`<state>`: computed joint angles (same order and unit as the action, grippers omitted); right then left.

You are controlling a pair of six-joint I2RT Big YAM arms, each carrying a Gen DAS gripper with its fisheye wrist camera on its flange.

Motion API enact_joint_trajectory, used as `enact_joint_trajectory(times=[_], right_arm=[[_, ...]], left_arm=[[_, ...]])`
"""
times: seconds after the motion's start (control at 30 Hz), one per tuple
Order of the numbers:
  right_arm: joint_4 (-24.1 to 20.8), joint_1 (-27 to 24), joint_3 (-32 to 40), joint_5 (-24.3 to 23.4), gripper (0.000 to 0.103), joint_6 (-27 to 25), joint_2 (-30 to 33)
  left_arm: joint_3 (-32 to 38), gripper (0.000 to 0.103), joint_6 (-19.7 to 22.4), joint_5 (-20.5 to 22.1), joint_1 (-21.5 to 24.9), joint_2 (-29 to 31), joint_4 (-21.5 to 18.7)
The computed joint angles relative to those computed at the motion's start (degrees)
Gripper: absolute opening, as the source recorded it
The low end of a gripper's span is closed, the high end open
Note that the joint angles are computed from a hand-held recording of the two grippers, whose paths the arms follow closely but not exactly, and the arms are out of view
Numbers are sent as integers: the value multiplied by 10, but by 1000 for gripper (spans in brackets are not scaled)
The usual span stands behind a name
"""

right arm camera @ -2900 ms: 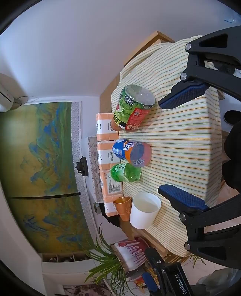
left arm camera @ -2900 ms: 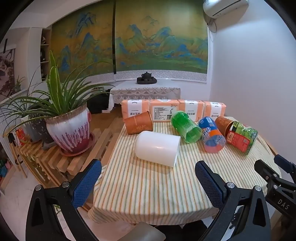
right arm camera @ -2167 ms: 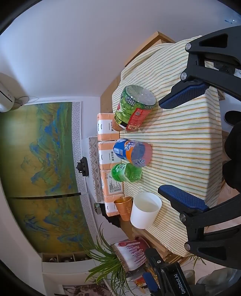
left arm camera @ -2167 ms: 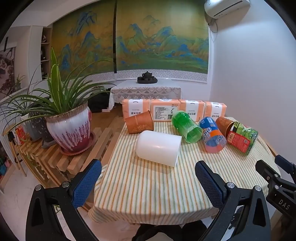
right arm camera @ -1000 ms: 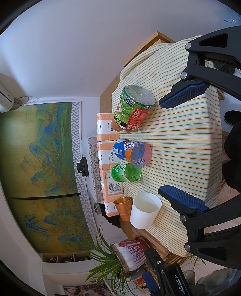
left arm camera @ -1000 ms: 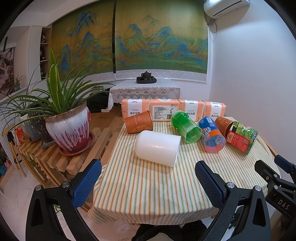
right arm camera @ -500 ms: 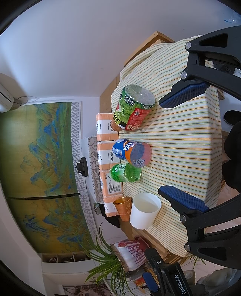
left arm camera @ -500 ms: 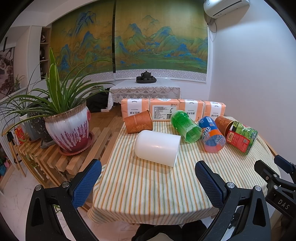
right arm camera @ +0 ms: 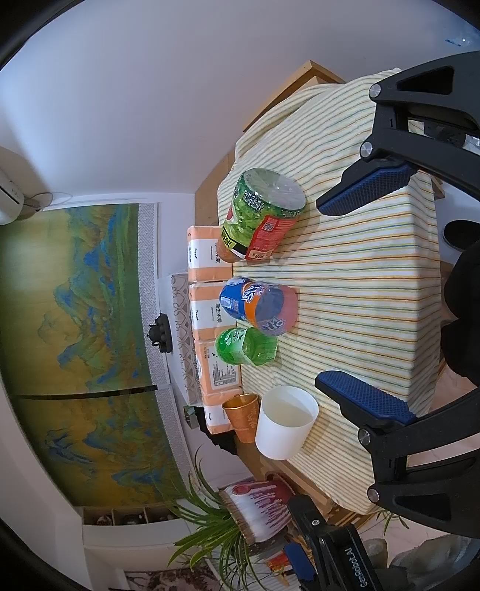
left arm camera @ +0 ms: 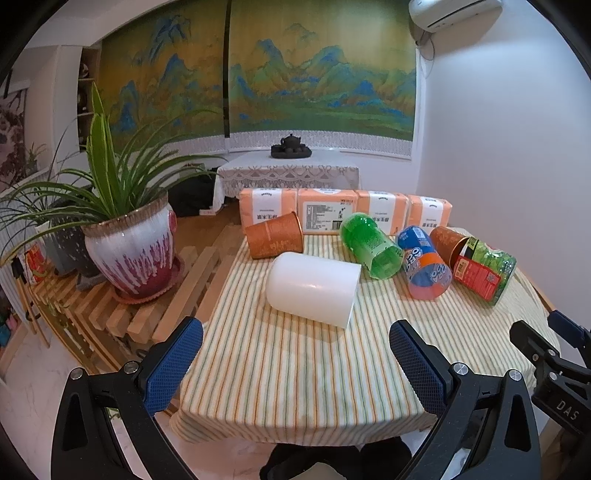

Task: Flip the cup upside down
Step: 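Reach the left tool to the lying green bottle and close around it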

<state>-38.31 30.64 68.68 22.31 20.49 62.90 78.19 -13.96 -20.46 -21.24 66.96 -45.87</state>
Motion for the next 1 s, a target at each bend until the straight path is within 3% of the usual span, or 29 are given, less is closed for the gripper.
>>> enact_joint_trajectory(times=[0.27, 0.53, 0.73, 1.0], right_arm=[[2, -4, -4, -3, 88, -3, -1], [-3, -17, -7, -8, 89, -1, 0], [-7, -28, -8, -10, 89, 1, 1], [-11, -43, -10, -18, 89, 4, 3]], left_arm=[[65, 102, 6, 54, 25, 53, -43], [184, 102, -3, 109, 46, 151, -118], [306, 102, -3, 139, 55, 242, -184], [551, 102, -32, 210, 66, 410, -333]])
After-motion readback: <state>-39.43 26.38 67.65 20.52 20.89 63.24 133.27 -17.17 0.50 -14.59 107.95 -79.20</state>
